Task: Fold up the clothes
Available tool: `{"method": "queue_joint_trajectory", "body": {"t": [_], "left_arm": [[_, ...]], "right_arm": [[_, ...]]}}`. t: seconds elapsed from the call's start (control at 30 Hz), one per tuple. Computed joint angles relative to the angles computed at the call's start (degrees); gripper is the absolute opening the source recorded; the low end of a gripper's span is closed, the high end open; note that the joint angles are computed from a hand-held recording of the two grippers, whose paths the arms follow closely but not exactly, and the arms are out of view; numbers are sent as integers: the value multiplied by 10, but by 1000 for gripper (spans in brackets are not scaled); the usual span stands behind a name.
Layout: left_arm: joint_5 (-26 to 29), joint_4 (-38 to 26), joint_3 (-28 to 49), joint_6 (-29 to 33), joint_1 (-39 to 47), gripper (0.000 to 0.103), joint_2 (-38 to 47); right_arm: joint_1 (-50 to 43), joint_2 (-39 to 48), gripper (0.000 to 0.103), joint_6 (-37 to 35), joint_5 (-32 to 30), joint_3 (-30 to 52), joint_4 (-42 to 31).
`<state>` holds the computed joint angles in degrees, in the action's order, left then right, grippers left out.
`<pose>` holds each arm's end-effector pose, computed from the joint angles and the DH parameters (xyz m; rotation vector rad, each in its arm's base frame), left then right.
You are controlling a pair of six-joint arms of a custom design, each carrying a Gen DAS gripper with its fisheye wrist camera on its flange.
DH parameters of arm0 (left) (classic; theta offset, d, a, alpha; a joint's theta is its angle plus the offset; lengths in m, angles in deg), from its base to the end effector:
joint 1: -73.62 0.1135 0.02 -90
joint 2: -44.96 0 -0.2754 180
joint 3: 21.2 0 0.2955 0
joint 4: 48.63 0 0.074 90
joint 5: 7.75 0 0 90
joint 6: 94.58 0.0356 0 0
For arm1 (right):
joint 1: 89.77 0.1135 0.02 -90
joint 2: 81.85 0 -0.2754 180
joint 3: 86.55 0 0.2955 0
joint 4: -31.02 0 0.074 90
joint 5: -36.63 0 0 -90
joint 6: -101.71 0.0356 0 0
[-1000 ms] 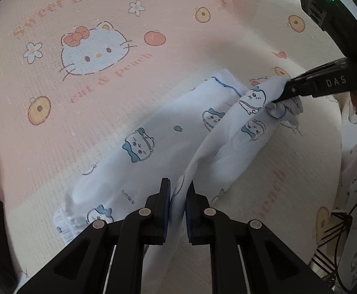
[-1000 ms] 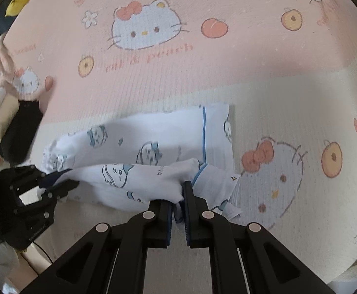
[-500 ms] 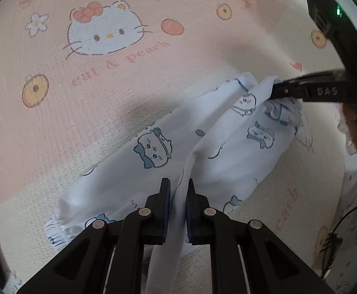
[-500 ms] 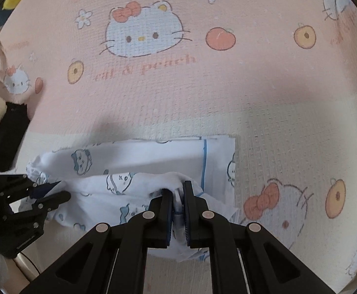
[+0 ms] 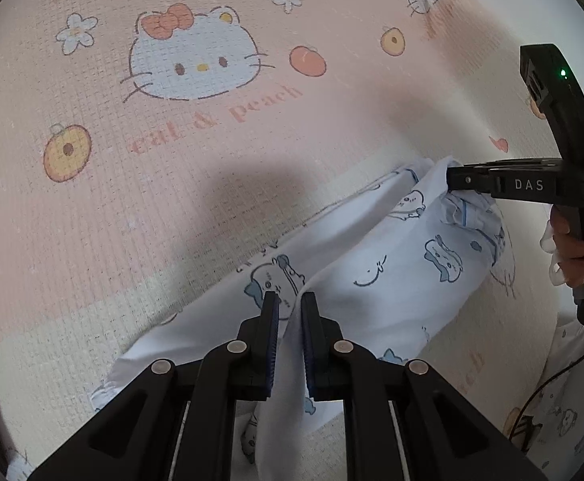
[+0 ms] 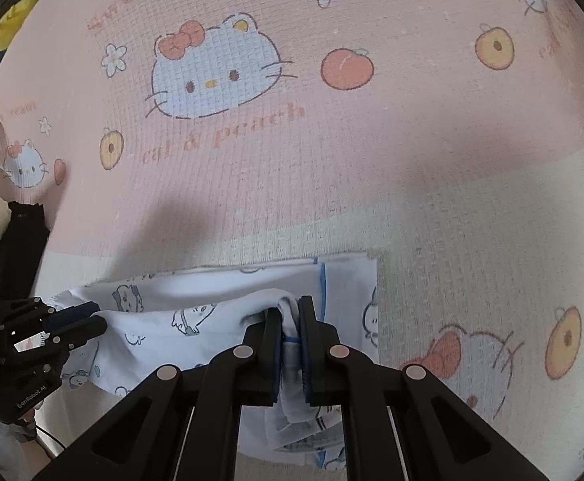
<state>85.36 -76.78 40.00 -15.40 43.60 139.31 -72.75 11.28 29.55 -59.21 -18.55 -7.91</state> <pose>0.2942 -0.1722 0.1304 0.4643 2.6336 -0.3067 0.3340 0.1060 0.1646 -0.0125 2.7221 0.3203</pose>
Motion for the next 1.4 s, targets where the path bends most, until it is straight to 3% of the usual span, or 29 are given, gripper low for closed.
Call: {"method": "queue_joint_trajectory", "body": {"t": [0.3, 0.43, 0.5, 0.57, 0.63, 0.67, 0.73, 1.0, 1.4], "left_arm": [[52, -2, 5, -47, 27, 10, 23], [134, 24, -27, -108, 69, 11, -12], [141, 38, -52, -128, 79, 11, -48], [124, 34, -67, -139, 83, 19, -79], [108, 29, -83, -146, 83, 50, -109], [105, 40, -102, -154, 85, 71, -130], [102, 66, -132, -172, 91, 72, -159], [58, 22, -146, -185, 74, 72, -195], [-95, -75, -199, -122, -11, 72, -337]], "right_arm": [[-1, 46, 9, -12, 8, 27, -12], [0, 20, 32, -8, 29, 17, -21], [-3, -11, 36, -7, 34, -2, -16], [-7, -52, 47, -9, 35, -27, -2], [-12, -94, 57, -10, 36, -53, 12], [-15, -108, 60, -11, 35, -61, 16], [-23, -134, 61, -17, 25, -78, 22], [-4, -153, 61, -23, 60, -95, -11], [17, -165, 61, -23, 97, -115, -23]]}}
